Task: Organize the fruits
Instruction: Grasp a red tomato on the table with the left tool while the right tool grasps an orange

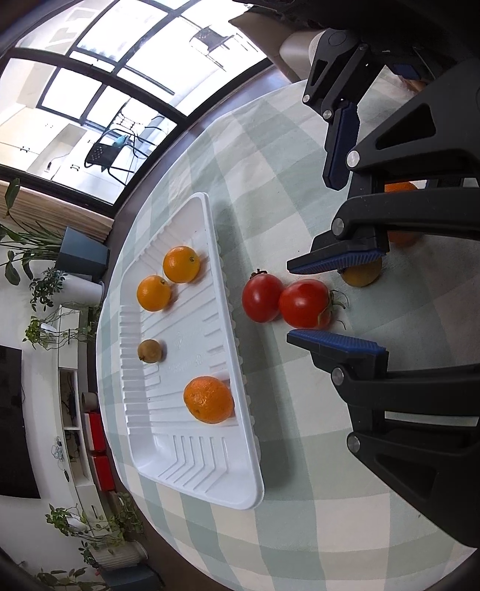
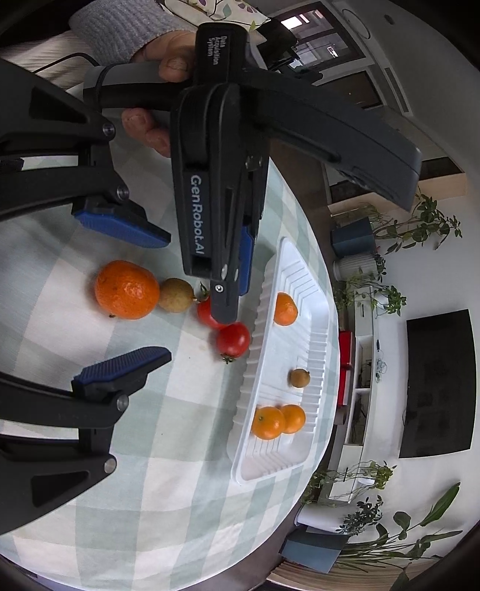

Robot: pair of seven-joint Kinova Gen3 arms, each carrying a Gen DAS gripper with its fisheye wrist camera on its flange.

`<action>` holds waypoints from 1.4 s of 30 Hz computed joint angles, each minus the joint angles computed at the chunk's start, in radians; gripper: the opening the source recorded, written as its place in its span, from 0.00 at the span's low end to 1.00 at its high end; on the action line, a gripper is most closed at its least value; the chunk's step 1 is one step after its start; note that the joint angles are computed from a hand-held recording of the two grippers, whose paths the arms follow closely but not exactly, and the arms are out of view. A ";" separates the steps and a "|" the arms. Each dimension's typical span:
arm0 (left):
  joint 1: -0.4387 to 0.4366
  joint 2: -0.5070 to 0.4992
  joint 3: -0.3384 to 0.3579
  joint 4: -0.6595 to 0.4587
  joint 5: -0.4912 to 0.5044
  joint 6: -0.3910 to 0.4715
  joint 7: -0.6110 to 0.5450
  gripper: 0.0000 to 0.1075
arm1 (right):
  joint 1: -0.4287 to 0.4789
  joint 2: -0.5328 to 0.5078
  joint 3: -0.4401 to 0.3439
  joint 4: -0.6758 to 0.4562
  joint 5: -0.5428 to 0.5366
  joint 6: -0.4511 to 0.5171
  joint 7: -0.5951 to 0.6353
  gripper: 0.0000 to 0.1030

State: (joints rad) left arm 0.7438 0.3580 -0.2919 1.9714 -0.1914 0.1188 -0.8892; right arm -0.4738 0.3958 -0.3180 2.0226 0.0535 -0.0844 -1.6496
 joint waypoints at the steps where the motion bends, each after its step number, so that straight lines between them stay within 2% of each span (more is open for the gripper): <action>1: 0.016 0.004 -0.015 -0.001 -0.003 0.001 0.006 0.27 | -0.008 -0.001 0.007 0.001 -0.002 0.000 0.000 0.57; 18: -0.074 0.037 0.071 -0.024 0.019 0.009 -0.027 0.28 | -0.039 0.010 0.035 -0.017 -0.028 0.053 0.007 0.57; 24: -0.085 0.038 0.080 -0.022 0.037 0.004 -0.044 0.28 | -0.044 0.017 0.039 -0.034 -0.037 0.077 0.014 0.57; 32: -0.110 0.041 0.100 -0.019 0.068 -0.007 -0.068 0.28 | -0.041 0.021 0.038 -0.042 -0.047 0.092 0.021 0.47; 38: -0.166 0.039 0.152 -0.007 0.107 -0.030 -0.107 0.28 | 0.003 0.035 -0.012 -0.056 -0.049 0.118 0.042 0.38; 42: -0.197 0.038 0.181 -0.002 0.133 -0.040 -0.137 0.28 | 0.048 0.045 -0.058 -0.059 -0.057 0.119 0.055 0.37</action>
State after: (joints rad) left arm 0.5467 0.3955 -0.1105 1.9695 -0.0584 0.0784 -1.0257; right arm -0.4263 0.4405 -0.3763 1.9639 -0.0037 0.0347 -1.5948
